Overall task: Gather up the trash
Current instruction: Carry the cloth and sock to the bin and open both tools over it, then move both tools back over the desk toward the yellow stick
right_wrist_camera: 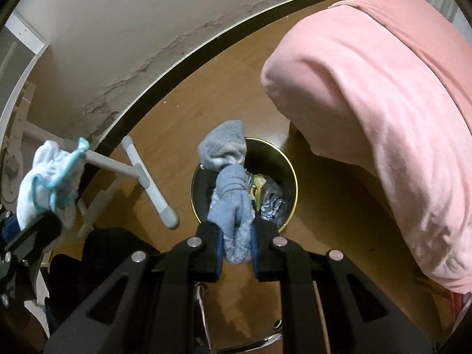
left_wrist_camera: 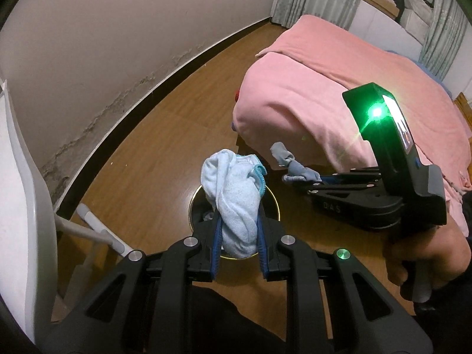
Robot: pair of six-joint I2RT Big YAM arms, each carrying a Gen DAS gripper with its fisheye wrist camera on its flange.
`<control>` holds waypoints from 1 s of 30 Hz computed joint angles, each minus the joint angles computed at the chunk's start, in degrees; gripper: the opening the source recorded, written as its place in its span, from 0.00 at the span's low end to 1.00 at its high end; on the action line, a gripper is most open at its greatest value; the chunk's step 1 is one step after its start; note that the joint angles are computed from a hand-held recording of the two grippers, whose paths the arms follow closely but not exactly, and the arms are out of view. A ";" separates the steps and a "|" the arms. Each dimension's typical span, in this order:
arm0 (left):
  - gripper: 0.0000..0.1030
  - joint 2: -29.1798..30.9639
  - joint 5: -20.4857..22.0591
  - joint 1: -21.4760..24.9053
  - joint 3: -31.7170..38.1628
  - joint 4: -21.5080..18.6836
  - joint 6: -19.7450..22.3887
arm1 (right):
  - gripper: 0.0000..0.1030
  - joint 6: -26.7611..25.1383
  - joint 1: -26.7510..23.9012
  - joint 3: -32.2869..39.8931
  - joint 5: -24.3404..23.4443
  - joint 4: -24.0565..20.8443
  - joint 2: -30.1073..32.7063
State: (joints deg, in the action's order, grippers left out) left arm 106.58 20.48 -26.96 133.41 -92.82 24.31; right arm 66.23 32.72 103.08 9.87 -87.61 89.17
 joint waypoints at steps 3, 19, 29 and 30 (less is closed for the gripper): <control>0.19 -0.13 0.20 0.65 -1.33 0.53 0.32 | 0.18 -0.01 -0.13 -0.14 0.33 0.76 -0.27; 0.19 3.60 1.53 -0.07 1.11 -2.29 0.24 | 0.61 6.17 -0.99 0.88 6.91 -1.44 -1.57; 0.64 5.39 2.72 -0.91 5.00 -1.83 -1.89 | 0.61 10.50 -1.70 -1.03 9.92 -2.33 -3.98; 0.65 5.05 2.72 -0.94 4.78 -1.72 -1.58 | 0.61 10.64 -1.67 -1.12 9.98 -2.36 -4.10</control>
